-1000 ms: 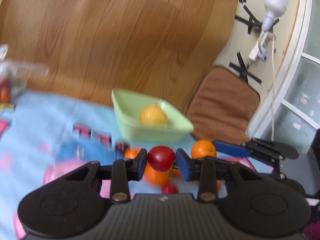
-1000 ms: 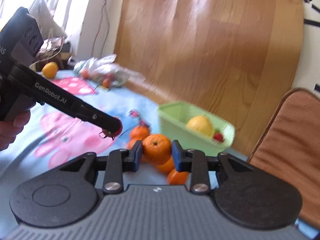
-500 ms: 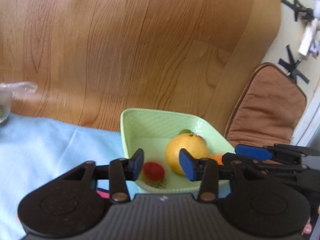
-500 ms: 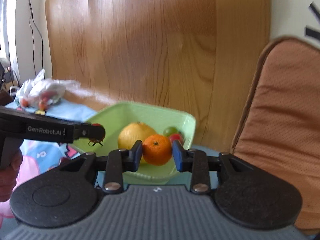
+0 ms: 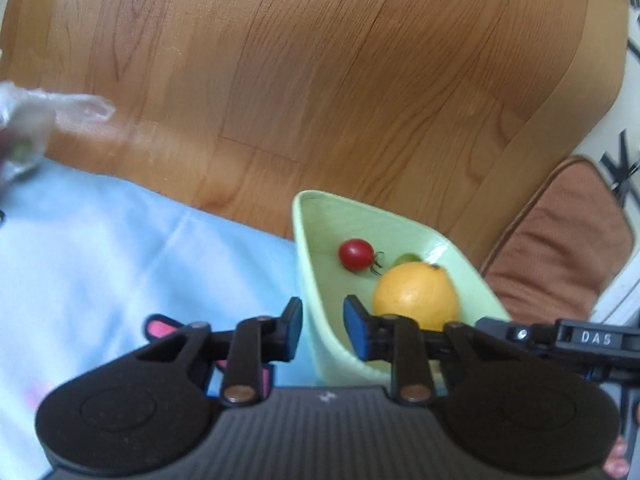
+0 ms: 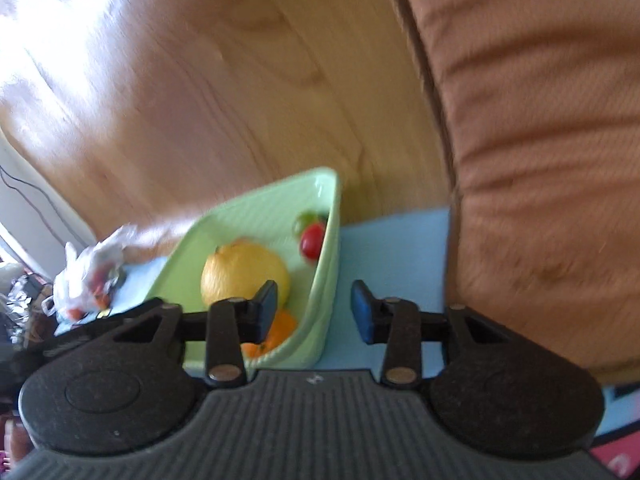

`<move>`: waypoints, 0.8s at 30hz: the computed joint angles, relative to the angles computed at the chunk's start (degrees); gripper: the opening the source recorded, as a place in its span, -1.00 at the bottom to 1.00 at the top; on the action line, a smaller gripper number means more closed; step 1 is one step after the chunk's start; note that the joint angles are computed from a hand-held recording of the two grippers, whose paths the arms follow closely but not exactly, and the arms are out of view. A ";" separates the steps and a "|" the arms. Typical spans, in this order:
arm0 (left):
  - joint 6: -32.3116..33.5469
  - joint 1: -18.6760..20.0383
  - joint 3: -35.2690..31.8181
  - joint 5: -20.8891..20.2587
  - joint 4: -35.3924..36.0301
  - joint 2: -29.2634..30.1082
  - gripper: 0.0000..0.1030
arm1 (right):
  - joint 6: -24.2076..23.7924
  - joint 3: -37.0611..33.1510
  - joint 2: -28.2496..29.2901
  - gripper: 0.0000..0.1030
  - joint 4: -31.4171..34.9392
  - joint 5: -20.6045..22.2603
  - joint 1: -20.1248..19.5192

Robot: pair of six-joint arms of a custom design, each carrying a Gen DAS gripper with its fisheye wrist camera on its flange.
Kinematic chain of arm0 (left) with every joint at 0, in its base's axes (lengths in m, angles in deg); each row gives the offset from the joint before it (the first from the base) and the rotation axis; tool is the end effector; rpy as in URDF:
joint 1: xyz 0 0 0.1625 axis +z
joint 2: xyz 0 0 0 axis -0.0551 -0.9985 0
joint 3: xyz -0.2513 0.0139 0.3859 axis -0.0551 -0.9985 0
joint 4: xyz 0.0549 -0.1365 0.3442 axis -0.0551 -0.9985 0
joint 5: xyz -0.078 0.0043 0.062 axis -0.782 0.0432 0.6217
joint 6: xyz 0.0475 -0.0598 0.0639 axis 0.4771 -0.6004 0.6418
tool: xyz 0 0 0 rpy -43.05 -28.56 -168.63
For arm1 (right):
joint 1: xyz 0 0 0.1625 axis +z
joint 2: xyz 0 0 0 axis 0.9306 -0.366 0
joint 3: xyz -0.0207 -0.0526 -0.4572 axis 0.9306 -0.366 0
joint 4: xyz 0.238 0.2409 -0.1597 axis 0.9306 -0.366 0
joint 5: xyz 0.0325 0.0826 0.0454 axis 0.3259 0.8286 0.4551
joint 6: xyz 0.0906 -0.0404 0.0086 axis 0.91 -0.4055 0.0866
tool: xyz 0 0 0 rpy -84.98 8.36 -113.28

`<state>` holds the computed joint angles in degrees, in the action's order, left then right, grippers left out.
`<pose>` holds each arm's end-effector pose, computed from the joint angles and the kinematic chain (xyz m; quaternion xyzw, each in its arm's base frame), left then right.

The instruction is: Organize fruits

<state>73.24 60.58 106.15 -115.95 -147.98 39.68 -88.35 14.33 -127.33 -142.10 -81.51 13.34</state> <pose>-0.2871 -0.7865 0.0478 0.1620 0.8975 -0.3897 0.1279 0.0326 -0.7507 0.2681 0.0821 -0.9095 0.4020 0.0663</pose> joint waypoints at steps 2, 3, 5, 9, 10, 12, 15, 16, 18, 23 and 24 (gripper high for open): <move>1.15 -0.46 0.04 1.58 0.02 0.14 -0.60 | -0.26 1.11 -0.38 -0.47 -1.24 -1.65 0.59; 1.58 -0.64 0.08 2.14 0.12 0.17 -0.60 | -1.04 1.98 -0.61 -0.48 -2.17 -2.55 0.95; 1.53 -0.83 0.50 2.44 -0.20 0.15 -0.60 | -2.13 3.59 -1.35 -0.49 -3.16 -3.73 1.58; 1.58 -0.86 1.81 1.28 -0.86 -0.31 -0.58 | -3.17 6.83 -1.99 -0.48 -7.27 -3.92 1.58; 1.22 -0.93 1.80 1.29 -0.42 -0.32 -0.49 | -2.27 7.41 -2.27 -0.45 -7.38 -3.48 1.49; 1.11 -1.26 2.28 1.91 -0.59 -0.62 -0.47 | -1.96 8.23 -2.52 -0.41 -7.59 -2.97 1.55; 1.98 -2.01 7.64 2.12 -7.52 -2.86 -0.43 | -3.23 10.97 -3.71 -0.39 -12.28 -1.93 1.01; 2.34 -2.26 10.51 1.62 -10.74 -4.09 -0.43 | -3.70 12.89 -4.46 -0.39 -15.06 -1.27 0.67; 3.88 -3.03 15.96 1.58 -15.99 -6.26 -0.43 | -5.29 16.94 -6.25 -0.39 -18.62 0.97 -0.24; 5.49 -4.62 26.18 -0.20 -20.82 -9.97 -0.41 | -20.62 26.35 -7.98 -0.39 -27.73 1.90 -0.14; 5.28 -4.91 27.28 -0.27 -20.40 -10.30 -0.36 | -24.35 28.06 -8.05 -0.39 -29.58 1.74 -0.04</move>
<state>78.52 55.67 133.43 -116.22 -168.37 29.38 -112.69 42.40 -135.39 -171.68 -79.77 13.30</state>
